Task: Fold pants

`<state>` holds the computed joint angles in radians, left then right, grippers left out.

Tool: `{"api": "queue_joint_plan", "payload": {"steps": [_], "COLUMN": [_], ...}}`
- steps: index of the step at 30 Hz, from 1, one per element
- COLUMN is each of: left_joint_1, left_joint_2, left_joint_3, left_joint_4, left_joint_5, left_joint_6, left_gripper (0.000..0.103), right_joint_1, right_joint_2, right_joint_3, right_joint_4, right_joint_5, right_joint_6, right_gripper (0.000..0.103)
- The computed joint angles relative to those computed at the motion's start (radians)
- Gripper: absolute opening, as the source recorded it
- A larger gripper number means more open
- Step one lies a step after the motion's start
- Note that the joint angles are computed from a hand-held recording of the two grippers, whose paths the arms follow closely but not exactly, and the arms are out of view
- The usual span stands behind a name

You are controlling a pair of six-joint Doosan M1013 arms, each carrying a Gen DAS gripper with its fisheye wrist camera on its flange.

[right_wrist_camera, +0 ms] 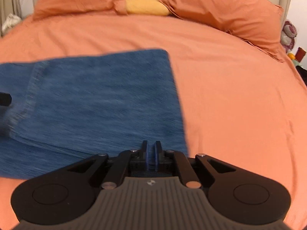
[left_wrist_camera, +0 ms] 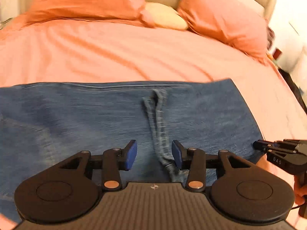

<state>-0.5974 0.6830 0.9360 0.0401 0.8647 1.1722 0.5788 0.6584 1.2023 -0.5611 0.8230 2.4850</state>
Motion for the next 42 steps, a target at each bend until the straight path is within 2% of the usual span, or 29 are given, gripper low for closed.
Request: {"api": "queue_joint_plan", "payload": {"steps": [4, 6, 8, 13, 20, 24, 26, 31, 32, 34, 36, 40, 41, 42], "left_joint_1": [0.021, 0.036, 0.054, 0.107, 0.217, 0.272, 0.293, 0.322, 0.329, 0.342, 0.355, 0.364, 0.360, 0.354], "left_joint_2": [-0.064, -0.092, -0.118, -0.171, -0.210, -0.231, -0.245, -0.282, -0.289, -0.296, -0.292, -0.300, -0.309, -0.316], "left_joint_3": [0.079, 0.115, 0.151, 0.224, 0.287, 0.340, 0.382, 0.492, 0.516, 0.556, 0.574, 0.618, 0.631, 0.635], "left_joint_4": [0.039, 0.039, 0.048, 0.080, -0.066, -0.132, -0.154, -0.135, -0.162, -0.242, -0.345, -0.461, -0.427, -0.340], "left_joint_5": [-0.039, -0.061, -0.089, -0.144, -0.178, -0.206, -0.243, -0.355, -0.390, -0.455, -0.493, -0.570, -0.584, -0.575], "left_joint_6": [-0.093, -0.122, -0.168, -0.296, -0.374, -0.411, -0.445, -0.581, -0.591, -0.576, -0.513, -0.473, -0.526, -0.620], "left_gripper": [0.059, 0.060, 0.062, 0.066, 0.066, 0.069, 0.073, 0.073, 0.073, 0.074, 0.075, 0.076, 0.077, 0.078], "right_joint_1": [0.032, 0.050, 0.062, 0.087, 0.101, 0.109, 0.112, 0.114, 0.112, 0.109, 0.108, 0.104, 0.102, 0.101], "right_joint_2": [0.013, 0.021, 0.032, 0.068, 0.128, 0.164, 0.184, 0.231, 0.237, 0.248, 0.262, 0.277, 0.278, 0.279], "right_joint_3": [-0.045, -0.069, -0.099, -0.176, -0.292, -0.361, -0.398, -0.479, -0.489, -0.505, -0.521, -0.534, -0.533, -0.531], "right_joint_4": [-0.023, -0.040, -0.022, -0.007, 0.043, 0.066, 0.079, 0.100, 0.110, 0.128, 0.132, 0.141, 0.146, 0.152], "right_joint_5": [-0.029, -0.041, -0.050, -0.037, 0.025, 0.055, 0.072, 0.137, 0.149, 0.172, 0.199, 0.232, 0.236, 0.236], "right_joint_6": [-0.050, -0.081, -0.122, -0.181, -0.239, -0.297, -0.334, -0.413, -0.425, -0.448, -0.466, -0.465, -0.461, -0.455], "right_gripper": [0.002, 0.003, 0.015, 0.023, 0.037, 0.040, 0.041, 0.041, 0.041, 0.041, 0.041, 0.041, 0.041, 0.041]}}
